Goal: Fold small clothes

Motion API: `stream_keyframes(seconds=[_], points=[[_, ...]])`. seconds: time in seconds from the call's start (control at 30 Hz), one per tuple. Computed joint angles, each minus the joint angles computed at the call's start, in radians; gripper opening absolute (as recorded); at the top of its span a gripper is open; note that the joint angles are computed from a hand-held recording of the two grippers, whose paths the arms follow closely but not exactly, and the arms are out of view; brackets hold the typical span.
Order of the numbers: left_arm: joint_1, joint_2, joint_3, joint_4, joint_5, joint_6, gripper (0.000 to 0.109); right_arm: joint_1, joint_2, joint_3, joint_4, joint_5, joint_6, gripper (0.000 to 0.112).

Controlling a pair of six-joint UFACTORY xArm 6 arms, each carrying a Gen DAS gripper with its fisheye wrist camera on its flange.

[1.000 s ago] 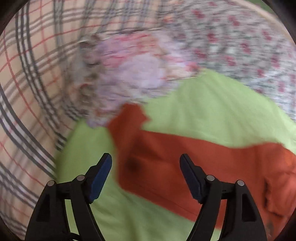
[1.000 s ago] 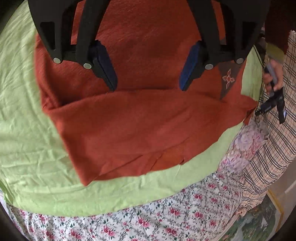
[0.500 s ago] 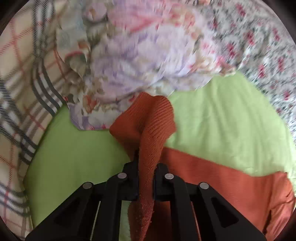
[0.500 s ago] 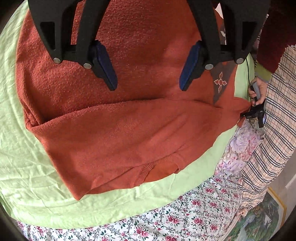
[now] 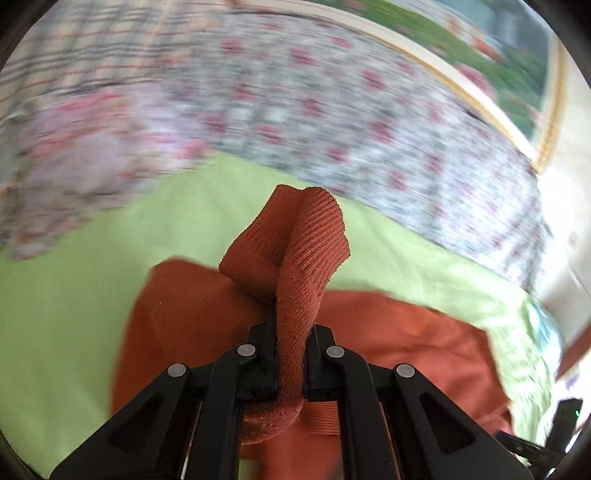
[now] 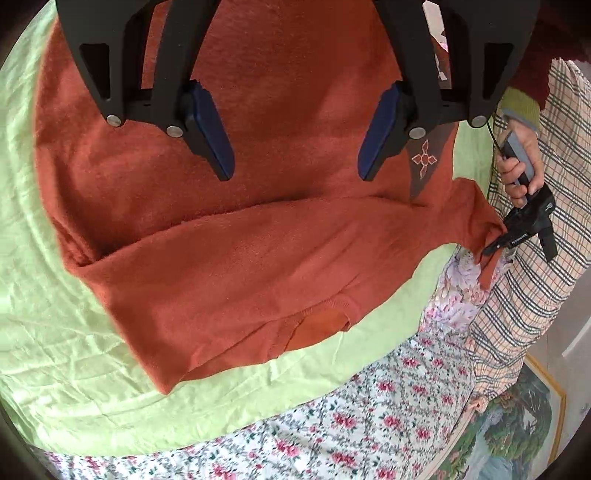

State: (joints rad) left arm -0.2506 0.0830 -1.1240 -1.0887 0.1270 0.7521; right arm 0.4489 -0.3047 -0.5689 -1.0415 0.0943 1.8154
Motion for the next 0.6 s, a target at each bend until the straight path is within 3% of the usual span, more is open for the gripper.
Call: stream_keyframes(seconds=[0.13,0.33,0.47,0.57,0.6], points=[[-0.142,0.085,-0.078,0.033,0.021,-0.036,0.006,-0.016,-0.083,0.065,-0.03,0.024,0.051,0.071],[-0.298,0.245,-0.186,0.242,0.006,-0.215,0.006,-0.041,-0.177,0.15,-0.061,0.042,0.123,0.071],[-0.334,0.358,-0.245,0.522,0.018,-0.437,0.007,-0.053,-0.203,0.17,-0.086,0.042,0.158,0.071],[-0.337,0.398,-0.272,0.579,0.068,-0.475,0.014,-0.062,-0.204,0.166,-0.106,0.042,0.172,0.071],[-0.337,0.396,-0.266,0.563,0.08,-0.462,0.023,-0.067,-0.198,0.16,-0.119,0.037,0.184,0.071]])
